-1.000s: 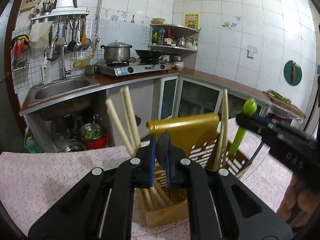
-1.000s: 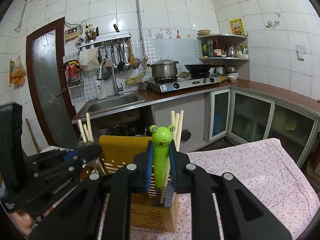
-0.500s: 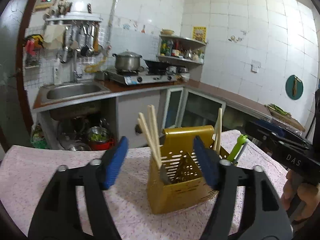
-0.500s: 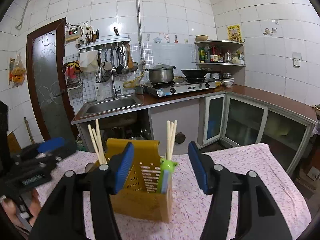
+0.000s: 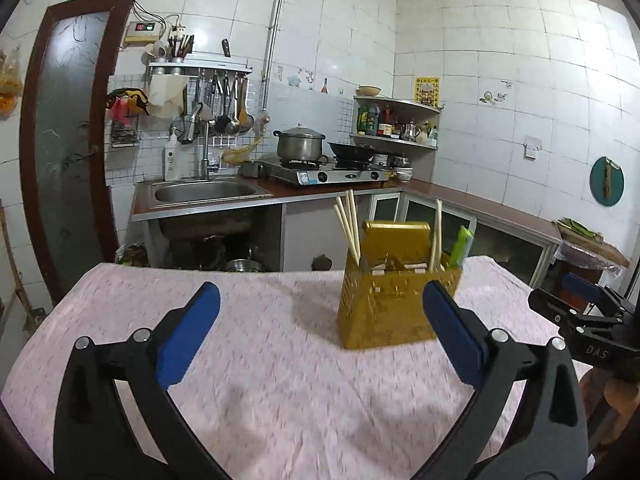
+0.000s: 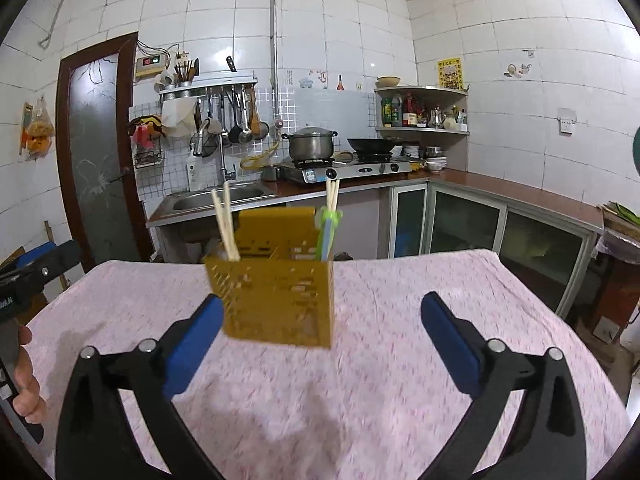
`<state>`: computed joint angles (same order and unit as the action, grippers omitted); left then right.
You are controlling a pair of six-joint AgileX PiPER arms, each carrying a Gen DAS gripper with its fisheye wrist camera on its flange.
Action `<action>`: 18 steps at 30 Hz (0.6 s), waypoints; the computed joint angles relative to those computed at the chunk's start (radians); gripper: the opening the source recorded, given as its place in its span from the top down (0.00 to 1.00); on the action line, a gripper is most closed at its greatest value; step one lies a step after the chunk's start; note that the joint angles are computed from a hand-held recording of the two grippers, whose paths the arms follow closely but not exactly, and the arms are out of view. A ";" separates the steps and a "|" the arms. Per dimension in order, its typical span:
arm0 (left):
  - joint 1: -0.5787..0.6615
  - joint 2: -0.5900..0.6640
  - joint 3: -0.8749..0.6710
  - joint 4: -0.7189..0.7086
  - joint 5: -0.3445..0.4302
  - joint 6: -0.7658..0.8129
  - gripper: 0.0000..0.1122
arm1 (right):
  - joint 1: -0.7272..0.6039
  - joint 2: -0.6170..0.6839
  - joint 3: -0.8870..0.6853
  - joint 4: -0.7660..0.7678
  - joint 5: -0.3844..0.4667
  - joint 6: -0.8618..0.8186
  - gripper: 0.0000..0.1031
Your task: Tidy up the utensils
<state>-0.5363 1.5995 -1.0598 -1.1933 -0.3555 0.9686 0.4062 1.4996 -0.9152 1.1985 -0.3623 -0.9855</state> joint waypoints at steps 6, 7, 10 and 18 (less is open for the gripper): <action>-0.113 -0.103 0.233 0.075 -0.165 -0.189 0.13 | 0.183 -0.101 0.193 0.034 -0.200 0.052 0.04; -0.135 -0.113 0.269 0.085 -0.190 -0.217 0.13 | 0.210 -0.109 0.214 0.054 -0.227 0.053 0.04; -0.211 -0.127 0.357 0.076 -0.295 -0.274 0.13 | 0.292 -0.126 0.299 0.054 -0.296 0.126 0.04; -0.320 -0.094 0.442 0.075 -0.472 -0.334 0.13 | 0.413 -0.129 0.428 -0.027 -0.485 0.318 0.04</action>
